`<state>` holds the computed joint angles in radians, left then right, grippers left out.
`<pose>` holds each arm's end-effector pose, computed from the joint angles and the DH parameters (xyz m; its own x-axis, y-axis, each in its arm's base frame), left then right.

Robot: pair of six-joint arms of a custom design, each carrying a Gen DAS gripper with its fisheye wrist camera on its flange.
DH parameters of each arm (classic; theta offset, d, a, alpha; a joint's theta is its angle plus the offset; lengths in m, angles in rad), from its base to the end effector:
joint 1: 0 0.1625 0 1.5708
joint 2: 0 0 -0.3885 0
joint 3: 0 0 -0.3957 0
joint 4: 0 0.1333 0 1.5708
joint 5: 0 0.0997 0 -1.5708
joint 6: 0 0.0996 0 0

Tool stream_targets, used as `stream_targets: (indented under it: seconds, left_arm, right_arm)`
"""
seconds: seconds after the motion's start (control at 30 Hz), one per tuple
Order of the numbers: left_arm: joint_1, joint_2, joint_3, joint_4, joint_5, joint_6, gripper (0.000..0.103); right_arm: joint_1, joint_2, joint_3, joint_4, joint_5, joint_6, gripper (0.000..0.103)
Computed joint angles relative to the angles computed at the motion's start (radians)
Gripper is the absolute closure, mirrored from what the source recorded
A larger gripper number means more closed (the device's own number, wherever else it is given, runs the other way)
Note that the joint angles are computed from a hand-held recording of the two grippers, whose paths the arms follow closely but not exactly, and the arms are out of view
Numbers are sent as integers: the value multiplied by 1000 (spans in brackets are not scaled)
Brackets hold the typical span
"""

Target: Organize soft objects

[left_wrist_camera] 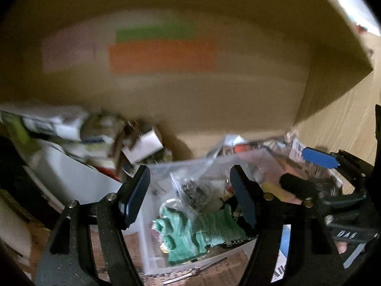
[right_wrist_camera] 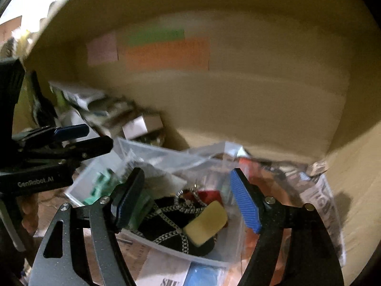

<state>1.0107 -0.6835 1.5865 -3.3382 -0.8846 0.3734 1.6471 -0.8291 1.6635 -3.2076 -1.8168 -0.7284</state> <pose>-0.1893 -0.6716 0.1230 -0.7229 0.2031 -0.6604 0.6536 0.5110 -0.5583 0.1596 -0.6567 0.1603 -0.6964 -0.3862 0.6049 -0.6922 0.5841 -0.4239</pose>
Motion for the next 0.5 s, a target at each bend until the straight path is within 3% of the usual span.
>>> stream_targets:
  seconds: [0.27, 0.5]
  left_arm:
    - [-63, -88, 159, -213, -8, 77, 32]
    - [-104, -126, 255, -358, -5, 125, 14]
  right_arm:
    - [11, -99, 109, -121, 123, 13, 31]
    - [19, -163, 189, -189, 184, 11, 17]
